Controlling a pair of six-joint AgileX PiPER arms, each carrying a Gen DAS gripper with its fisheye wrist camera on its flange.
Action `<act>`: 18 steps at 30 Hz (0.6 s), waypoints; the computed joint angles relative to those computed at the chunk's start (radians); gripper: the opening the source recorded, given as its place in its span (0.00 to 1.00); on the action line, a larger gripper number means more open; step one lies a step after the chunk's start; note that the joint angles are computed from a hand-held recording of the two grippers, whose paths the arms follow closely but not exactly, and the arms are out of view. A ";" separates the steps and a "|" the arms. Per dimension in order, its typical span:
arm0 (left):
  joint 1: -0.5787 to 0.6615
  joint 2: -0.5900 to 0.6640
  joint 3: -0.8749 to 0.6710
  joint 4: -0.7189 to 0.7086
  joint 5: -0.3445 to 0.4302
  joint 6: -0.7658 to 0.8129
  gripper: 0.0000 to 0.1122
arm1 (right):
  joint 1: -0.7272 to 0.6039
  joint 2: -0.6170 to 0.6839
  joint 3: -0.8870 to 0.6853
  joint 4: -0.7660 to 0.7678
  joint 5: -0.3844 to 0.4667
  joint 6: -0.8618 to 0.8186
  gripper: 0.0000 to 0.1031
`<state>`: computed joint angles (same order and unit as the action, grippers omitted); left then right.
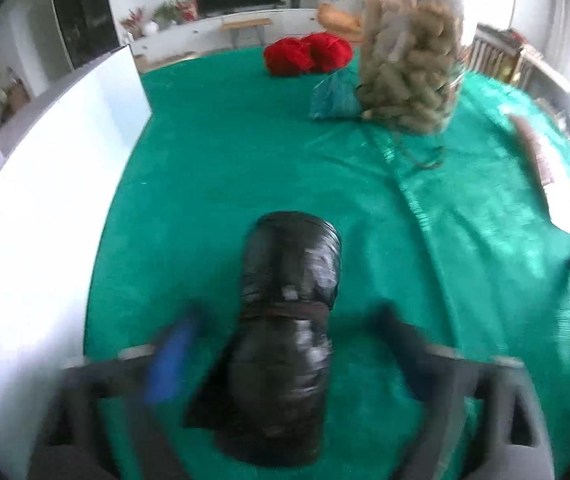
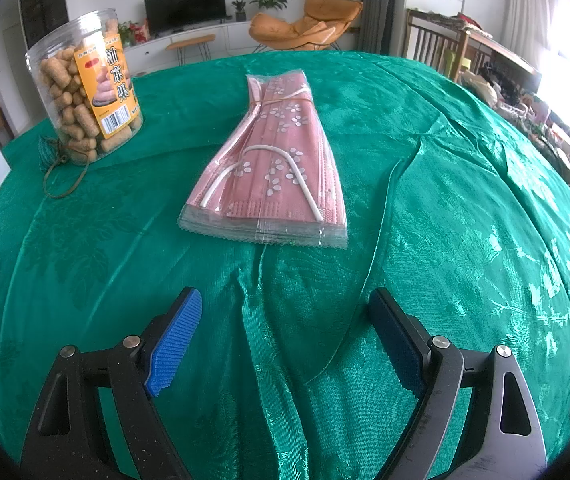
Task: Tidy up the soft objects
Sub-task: 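Hold the black bundle lifted in the left tool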
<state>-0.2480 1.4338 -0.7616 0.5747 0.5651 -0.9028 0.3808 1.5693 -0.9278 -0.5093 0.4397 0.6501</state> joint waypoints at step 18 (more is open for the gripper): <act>0.001 0.049 0.008 0.069 -0.115 -0.115 0.92 | 0.000 -0.001 0.001 0.001 0.000 0.000 0.85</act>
<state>-0.2472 1.4830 -0.7534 0.6438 0.4500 -1.0183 0.3812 1.5680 -0.9272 -0.5083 0.4399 0.6497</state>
